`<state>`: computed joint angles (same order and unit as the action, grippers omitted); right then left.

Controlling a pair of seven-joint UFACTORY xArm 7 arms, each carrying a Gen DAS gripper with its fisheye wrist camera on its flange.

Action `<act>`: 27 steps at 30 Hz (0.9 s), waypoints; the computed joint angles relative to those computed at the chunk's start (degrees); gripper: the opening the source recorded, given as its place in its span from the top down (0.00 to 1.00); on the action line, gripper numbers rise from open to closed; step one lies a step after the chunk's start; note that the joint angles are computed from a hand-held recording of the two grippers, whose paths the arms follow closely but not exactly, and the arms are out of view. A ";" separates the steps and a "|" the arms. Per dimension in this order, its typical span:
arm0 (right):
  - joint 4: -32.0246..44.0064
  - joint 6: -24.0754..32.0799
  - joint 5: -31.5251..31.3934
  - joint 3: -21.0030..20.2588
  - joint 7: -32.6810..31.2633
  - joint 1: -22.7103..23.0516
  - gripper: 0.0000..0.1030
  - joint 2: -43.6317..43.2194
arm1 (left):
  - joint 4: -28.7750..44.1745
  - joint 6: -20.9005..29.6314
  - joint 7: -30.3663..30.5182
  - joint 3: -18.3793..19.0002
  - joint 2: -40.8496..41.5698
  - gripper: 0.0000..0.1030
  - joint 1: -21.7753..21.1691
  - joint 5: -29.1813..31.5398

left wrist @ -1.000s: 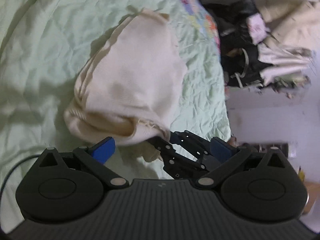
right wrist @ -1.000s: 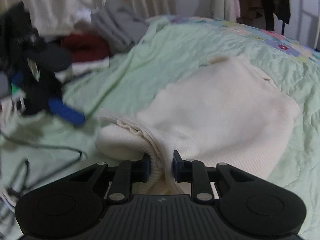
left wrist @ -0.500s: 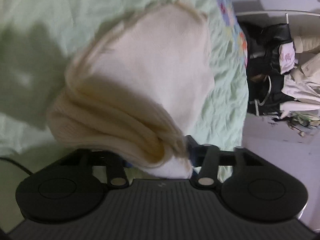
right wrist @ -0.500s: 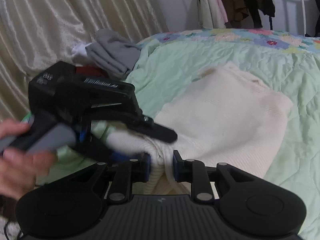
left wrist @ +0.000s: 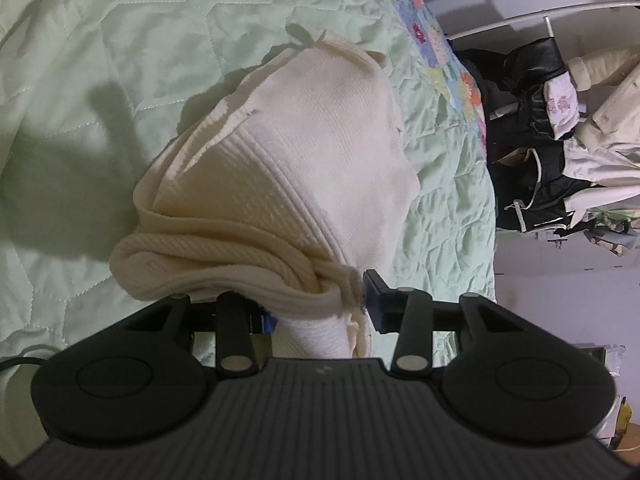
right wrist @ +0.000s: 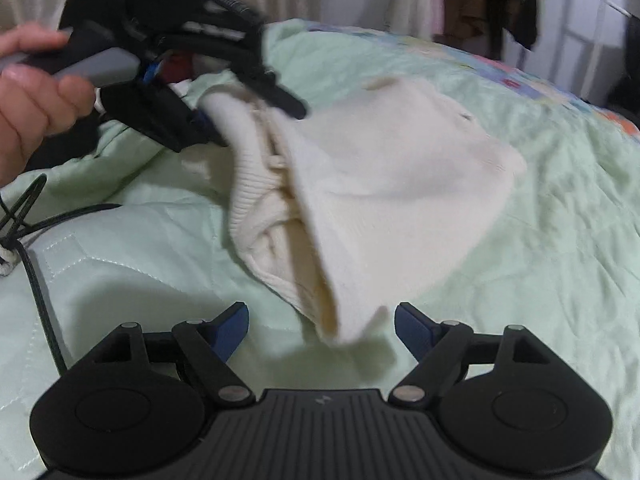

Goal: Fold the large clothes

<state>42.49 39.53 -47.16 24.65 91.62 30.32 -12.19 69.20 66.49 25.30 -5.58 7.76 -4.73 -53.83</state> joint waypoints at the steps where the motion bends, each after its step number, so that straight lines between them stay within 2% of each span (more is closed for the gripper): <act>1: 0.01 -0.73 -3.62 0.22 2.49 -1.17 0.18 0.73 | -0.08 -0.07 0.31 -0.03 -0.10 0.60 0.04 -0.40; 2: 0.28 -0.78 -5.29 -0.06 3.75 -1.77 0.19 1.71 | -0.17 -0.15 0.63 -0.05 -0.20 0.60 0.06 -0.80; 4: 0.46 -2.25 -4.15 -1.85 1.76 -1.72 0.62 3.07 | 0.13 -0.09 1.26 -0.09 -0.11 0.60 0.05 -1.29; 5: 0.17 -3.60 -3.70 -2.90 0.14 -1.87 0.90 3.12 | 1.34 0.15 1.30 -0.17 0.52 0.60 -0.08 -0.85; 6: -0.08 -3.13 -4.42 -3.91 0.92 -1.20 0.92 2.53 | 2.54 0.01 1.04 -0.28 1.03 0.60 -0.22 -0.41; 8: -3.79 -6.44 -9.26 -2.46 8.46 -5.45 0.92 -3.47 | 6.41 0.04 0.38 -0.82 3.07 0.60 -0.70 0.77; 9: -4.83 -7.83 -10.80 -3.53 10.42 -5.60 0.92 -4.79 | 8.72 0.15 0.00 -1.19 4.35 0.60 -0.94 1.47; 10: -6.97 -11.19 -11.26 -5.13 11.03 -7.40 0.92 -8.11 | 12.99 0.75 -0.96 0.16 6.75 0.60 -3.18 2.48; 11: -8.65 -14.57 -11.37 -7.49 10.14 -9.30 0.92 -10.92 | 18.99 0.19 -2.61 -0.57 10.29 0.60 -4.44 4.29; 13: -9.77 -19.74 -11.29 -10.93 7.59 -12.52 0.91 -12.81 | 30.98 -5.02 -5.44 -6.54 17.74 0.56 -4.57 10.96; 14: -10.01 -24.18 -11.71 -14.02 6.77 -15.31 0.90 -12.92 | 36.98 -6.37 -6.73 -7.13 21.37 0.47 -6.19 14.03; 15: -9.85 -27.60 -12.13 -15.72 7.02 -18.02 0.89 -12.26 | 41.82 -5.84 -7.73 -5.33 24.05 0.27 -8.56 15.21; 17: -9.36 -31.61 -12.47 -17.08 8.83 -23.50 0.82 -9.95 | 51.31 -6.08 -10.26 -5.93 29.74 0.13 -10.40 19.50; 18: -8.98 -32.95 -12.70 -17.16 9.98 -26.28 0.80 -8.76 | 53.61 -6.63 -10.44 -6.56 31.25 0.13 -10.40 20.57; 19: -9.07 -32.36 -13.30 -15.69 11.55 -28.59 0.76 -8.69 | 53.52 -7.26 -9.95 -6.97 31.30 0.13 -9.93 20.80; 20: -9.18 -31.70 -13.03 -14.90 12.39 -30.59 0.68 -8.37 | 52.02 -8.26 -8.98 -7.91 30.69 0.10 -8.73 20.60; 21: -9.68 -32.26 -12.36 -15.38 12.71 -30.93 0.62 -8.24 | 50.36 -8.73 -8.05 -8.68 30.00 0.03 -7.45 19.90; 22: -10.82 -34.45 -12.81 -13.91 15.44 -33.66 0.58 -8.69 | 47.90 -9.09 -6.95 -9.57 29.09 0.01 -5.71 18.27; 24: -13.51 -41.94 -17.95 -5.76 25.08 -43.89 0.30 -11.43 | 40.52 -10.30 -3.63 -10.69 26.41 0.00 -1.71 13.84; 27: -16.11 -45.61 -17.94 6.17 31.95 -54.00 0.22 -16.66 | 34.12 -11.78 0.11 -10.55 24.63 0.00 0.93 10.04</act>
